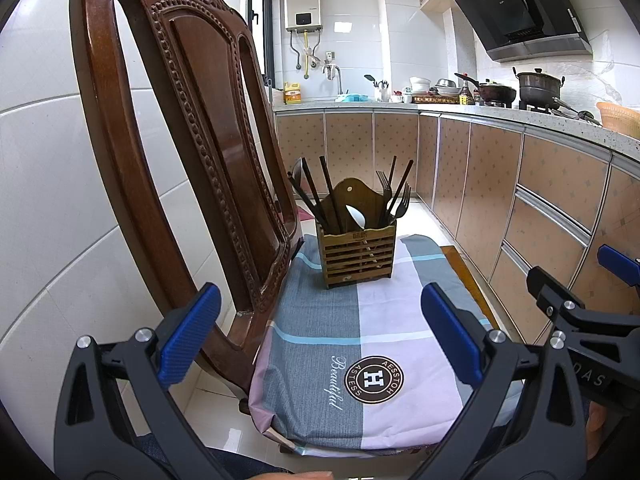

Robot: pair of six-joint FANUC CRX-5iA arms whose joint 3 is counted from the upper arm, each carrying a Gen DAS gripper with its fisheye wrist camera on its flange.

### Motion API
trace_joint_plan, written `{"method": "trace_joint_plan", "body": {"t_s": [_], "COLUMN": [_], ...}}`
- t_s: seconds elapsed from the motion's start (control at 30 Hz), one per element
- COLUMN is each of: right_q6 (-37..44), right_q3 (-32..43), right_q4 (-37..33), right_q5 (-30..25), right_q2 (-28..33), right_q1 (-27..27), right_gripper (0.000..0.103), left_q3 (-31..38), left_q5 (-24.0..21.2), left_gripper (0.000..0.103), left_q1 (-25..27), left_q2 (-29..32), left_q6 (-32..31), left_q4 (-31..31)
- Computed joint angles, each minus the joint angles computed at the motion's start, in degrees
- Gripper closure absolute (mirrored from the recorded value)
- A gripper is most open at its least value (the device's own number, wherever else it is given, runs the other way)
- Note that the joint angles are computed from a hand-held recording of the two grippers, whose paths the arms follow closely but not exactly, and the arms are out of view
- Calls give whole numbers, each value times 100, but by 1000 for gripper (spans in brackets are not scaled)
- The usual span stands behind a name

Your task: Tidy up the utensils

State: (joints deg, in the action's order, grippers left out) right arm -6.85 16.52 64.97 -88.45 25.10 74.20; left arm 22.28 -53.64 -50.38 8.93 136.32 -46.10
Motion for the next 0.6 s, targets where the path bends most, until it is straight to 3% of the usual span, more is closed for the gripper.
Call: {"method": "trace_joint_plan", "body": {"t_s": [0.6], "right_q6": [9], "right_q3": [27], "right_q4": [-110], "right_q5": [-22], "right_q2": [4], "right_q1": [3], "right_gripper": [3], "left_q3": [-73], "left_q5": [86], "left_gripper": [4], "left_q1": [106], "left_q2": [20], "left_q6": [-108], "left_q4": [193]}}
